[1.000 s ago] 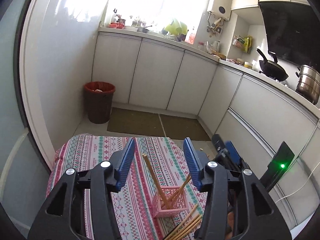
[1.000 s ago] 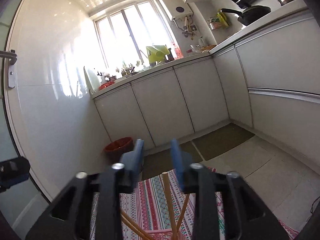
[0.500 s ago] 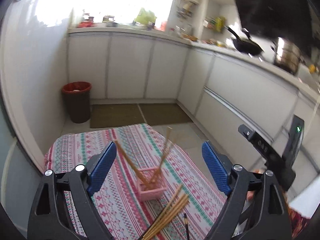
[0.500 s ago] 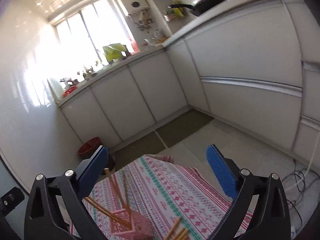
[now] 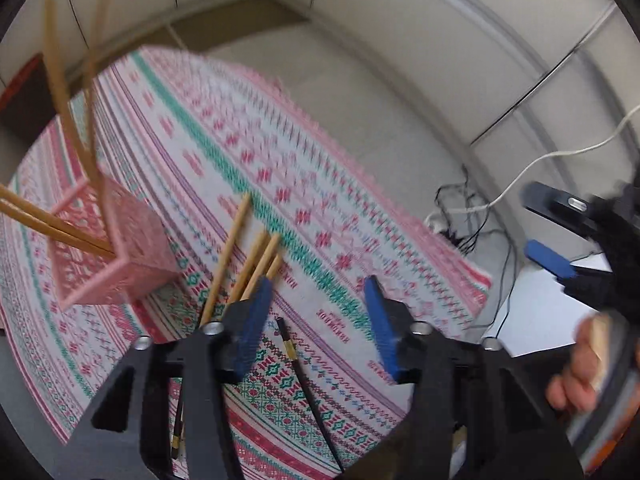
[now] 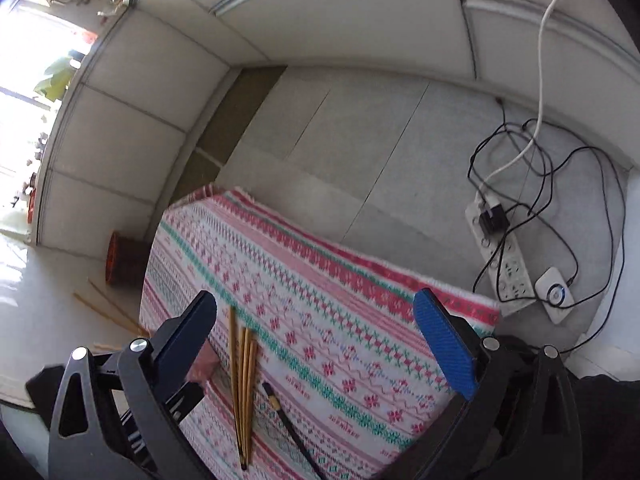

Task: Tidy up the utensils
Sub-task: 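Lower the left tool to the chopsticks, grasp one and lift it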

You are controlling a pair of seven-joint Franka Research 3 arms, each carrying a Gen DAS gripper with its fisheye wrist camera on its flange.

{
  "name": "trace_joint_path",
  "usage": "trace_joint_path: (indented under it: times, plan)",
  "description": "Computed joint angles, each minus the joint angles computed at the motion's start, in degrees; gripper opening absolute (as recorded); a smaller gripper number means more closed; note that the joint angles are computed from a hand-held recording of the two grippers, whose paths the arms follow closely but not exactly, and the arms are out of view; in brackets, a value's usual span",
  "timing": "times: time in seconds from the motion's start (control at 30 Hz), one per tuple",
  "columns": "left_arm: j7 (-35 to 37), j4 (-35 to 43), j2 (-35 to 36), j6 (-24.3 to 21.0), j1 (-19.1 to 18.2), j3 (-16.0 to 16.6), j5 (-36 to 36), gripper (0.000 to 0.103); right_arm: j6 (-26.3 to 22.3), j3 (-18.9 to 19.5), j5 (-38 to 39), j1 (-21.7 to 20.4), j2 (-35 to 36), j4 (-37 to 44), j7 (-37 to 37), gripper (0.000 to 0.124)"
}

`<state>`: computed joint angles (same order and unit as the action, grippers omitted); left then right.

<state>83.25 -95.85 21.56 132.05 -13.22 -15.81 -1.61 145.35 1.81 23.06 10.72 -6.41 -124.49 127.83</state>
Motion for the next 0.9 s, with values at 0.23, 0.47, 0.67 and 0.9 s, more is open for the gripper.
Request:
trace_joint_path:
  times: [0.23,0.47,0.67,0.9]
  plan:
    - [-0.1,4.1,6.0,-4.2,-0.5,0.6,2.4,0.022,-4.5,0.0,5.8,1.4,1.5,2.1,-6.6,0.096]
    - [-1.0,7.3,9.2,-5.2,-0.9,1.3,5.1,0.022,-6.3,-0.2,8.0,1.3,2.1,2.4,-7.3,0.096]
    - [-1.7,8.8,11.2,-6.6,-1.6,2.1,7.4,0.022,-7.3,-0.1,8.0,1.1,2.5,2.8,-6.8,0.096]
    - [-3.5,4.6,9.9,-0.2,-3.2,3.3,13.3,0.007,-9.5,0.5,3.5,1.5,3.7,4.1,-5.1,0.096]
